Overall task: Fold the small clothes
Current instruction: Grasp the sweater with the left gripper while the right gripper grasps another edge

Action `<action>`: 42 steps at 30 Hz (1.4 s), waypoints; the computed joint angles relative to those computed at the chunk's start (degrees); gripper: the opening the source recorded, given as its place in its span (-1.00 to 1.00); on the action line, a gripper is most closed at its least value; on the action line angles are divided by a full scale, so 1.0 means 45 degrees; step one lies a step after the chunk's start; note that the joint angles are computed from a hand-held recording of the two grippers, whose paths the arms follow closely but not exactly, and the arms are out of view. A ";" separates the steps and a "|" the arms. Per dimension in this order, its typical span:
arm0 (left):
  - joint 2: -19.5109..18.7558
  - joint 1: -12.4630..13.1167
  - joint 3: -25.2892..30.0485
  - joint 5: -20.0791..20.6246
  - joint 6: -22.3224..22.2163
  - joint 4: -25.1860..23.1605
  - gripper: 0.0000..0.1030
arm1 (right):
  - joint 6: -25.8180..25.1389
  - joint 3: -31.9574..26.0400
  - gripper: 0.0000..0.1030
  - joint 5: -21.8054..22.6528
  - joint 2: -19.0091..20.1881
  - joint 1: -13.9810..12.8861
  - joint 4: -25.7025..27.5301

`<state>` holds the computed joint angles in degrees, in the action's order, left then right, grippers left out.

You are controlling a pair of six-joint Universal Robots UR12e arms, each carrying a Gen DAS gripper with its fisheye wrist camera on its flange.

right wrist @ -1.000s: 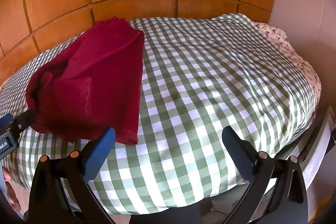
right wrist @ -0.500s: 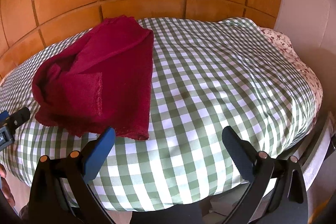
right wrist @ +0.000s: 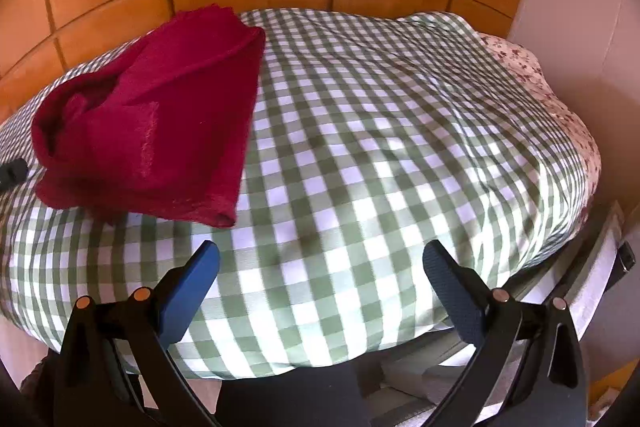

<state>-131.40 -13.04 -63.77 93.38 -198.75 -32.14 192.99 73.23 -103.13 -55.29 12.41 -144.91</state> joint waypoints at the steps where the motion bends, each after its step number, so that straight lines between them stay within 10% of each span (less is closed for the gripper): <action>1: -0.0066 0.0055 0.0171 -0.0391 -0.0108 -0.0192 0.94 | 0.0024 -0.0024 0.96 -0.0028 0.0005 -0.0004 0.0024; 9: -0.0983 0.0350 0.2020 -0.2472 -0.1543 -0.2359 0.93 | -0.0090 -0.0438 0.96 0.0001 0.0160 -0.0030 0.0002; 10: -0.1107 0.0418 0.2191 -0.2876 -0.1633 -0.2479 0.67 | -0.0062 -0.0563 0.96 0.0117 0.0205 -0.0063 -0.0012; 11: -0.1275 0.0504 0.2434 -0.3291 -0.1681 -0.2689 -0.04 | -0.0067 -0.0674 0.96 0.0211 0.0242 -0.0085 -0.0017; 15: -0.1276 0.1065 0.2222 -0.5107 -0.1832 -0.2298 -0.73 | 0.0106 -0.1312 0.92 0.1747 0.0459 -0.0319 -0.0221; 22: -0.0217 0.1934 0.0728 -0.3814 -0.1030 -0.0157 -0.81 | 0.0802 -0.4291 0.09 0.6832 0.2075 -0.0676 0.1171; 26: 0.0035 0.2538 0.0573 -0.2375 -0.1376 0.0273 -0.81 | -0.0051 -0.6923 0.02 0.8434 0.3565 -0.0403 0.3475; 31: -0.0465 0.3067 0.1565 -0.1553 -0.1852 -0.0443 -0.81 | 0.0020 -1.0704 -0.01 0.9466 0.5680 -0.0187 0.6925; 35: -0.1213 0.3251 0.2954 -0.1024 -0.1748 -0.1570 -0.81 | 0.0564 -1.2437 -0.23 0.9621 0.6653 -0.0094 0.7540; 37: -0.1656 0.3330 0.3753 -0.0881 -0.1794 -0.2303 -0.81 | 0.0377 -1.3244 -0.83 0.9336 0.7024 -0.0056 0.7738; 42: -0.2453 0.3440 0.5379 -0.0039 -0.2201 -0.3884 -0.67 | -0.0448 -1.2927 -0.87 0.7865 0.6576 -0.0279 0.6390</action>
<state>-142.44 2.44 -39.56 93.21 -208.65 -49.61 190.98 15.06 -67.74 -25.70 11.16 -116.16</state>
